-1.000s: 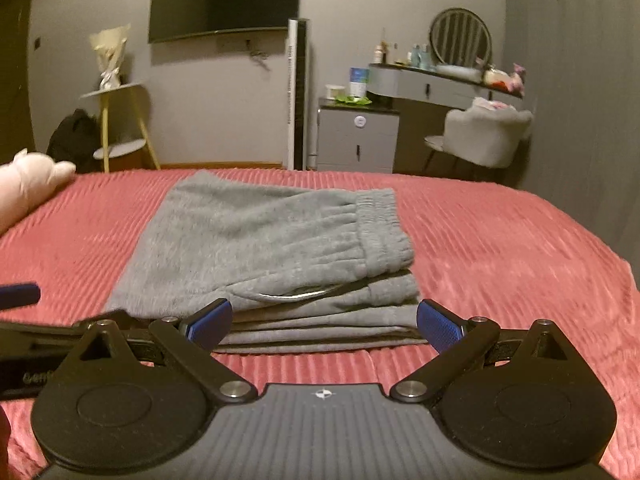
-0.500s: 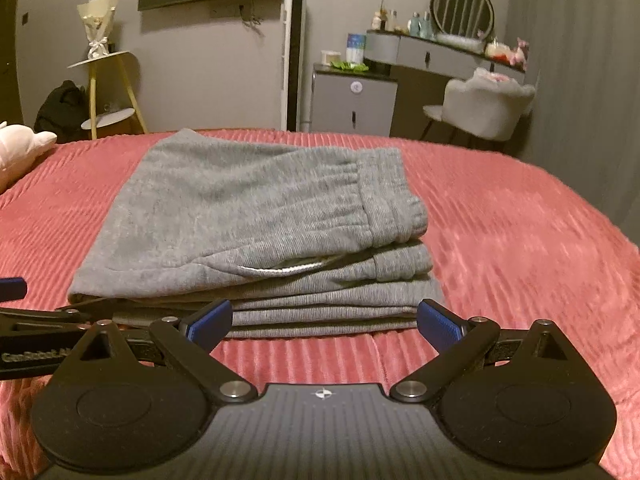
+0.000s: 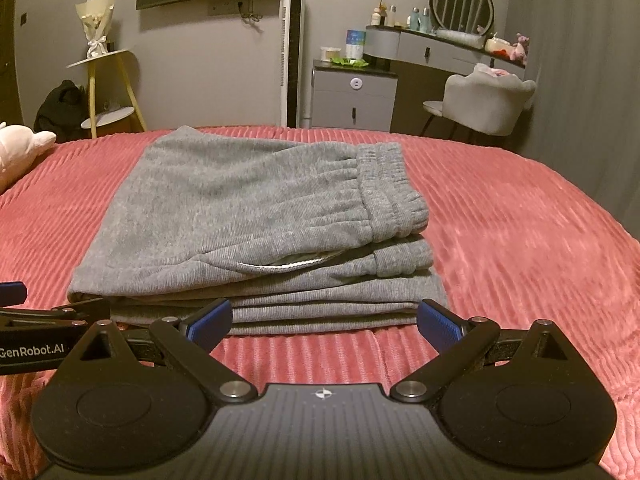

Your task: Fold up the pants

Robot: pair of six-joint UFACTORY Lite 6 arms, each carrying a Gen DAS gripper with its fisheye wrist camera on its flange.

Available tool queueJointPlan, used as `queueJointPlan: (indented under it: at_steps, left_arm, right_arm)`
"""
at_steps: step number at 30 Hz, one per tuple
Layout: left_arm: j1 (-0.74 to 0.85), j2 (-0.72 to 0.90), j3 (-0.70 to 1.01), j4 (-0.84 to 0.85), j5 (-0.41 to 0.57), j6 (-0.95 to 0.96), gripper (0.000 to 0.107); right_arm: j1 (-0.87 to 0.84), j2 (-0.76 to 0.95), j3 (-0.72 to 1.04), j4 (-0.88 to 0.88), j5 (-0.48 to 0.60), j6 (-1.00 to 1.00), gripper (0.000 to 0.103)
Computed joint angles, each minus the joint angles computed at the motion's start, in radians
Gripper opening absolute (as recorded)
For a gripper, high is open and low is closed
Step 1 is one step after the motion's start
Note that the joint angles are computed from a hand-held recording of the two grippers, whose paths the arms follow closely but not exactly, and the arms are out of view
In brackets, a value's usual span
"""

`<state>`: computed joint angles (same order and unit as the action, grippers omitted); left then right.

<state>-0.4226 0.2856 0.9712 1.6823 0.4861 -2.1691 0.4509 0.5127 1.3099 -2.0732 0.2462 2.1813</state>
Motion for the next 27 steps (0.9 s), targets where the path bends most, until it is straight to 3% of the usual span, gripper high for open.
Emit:
queueJointPlan:
  at_steps: [27]
  left_arm:
    - [-0.001,-0.010,-0.005,-0.022,0.000,0.007,0.103]
  right_arm:
    - [-0.024,-0.013,-0.008,-0.029,-0.032,0.056,0.099]
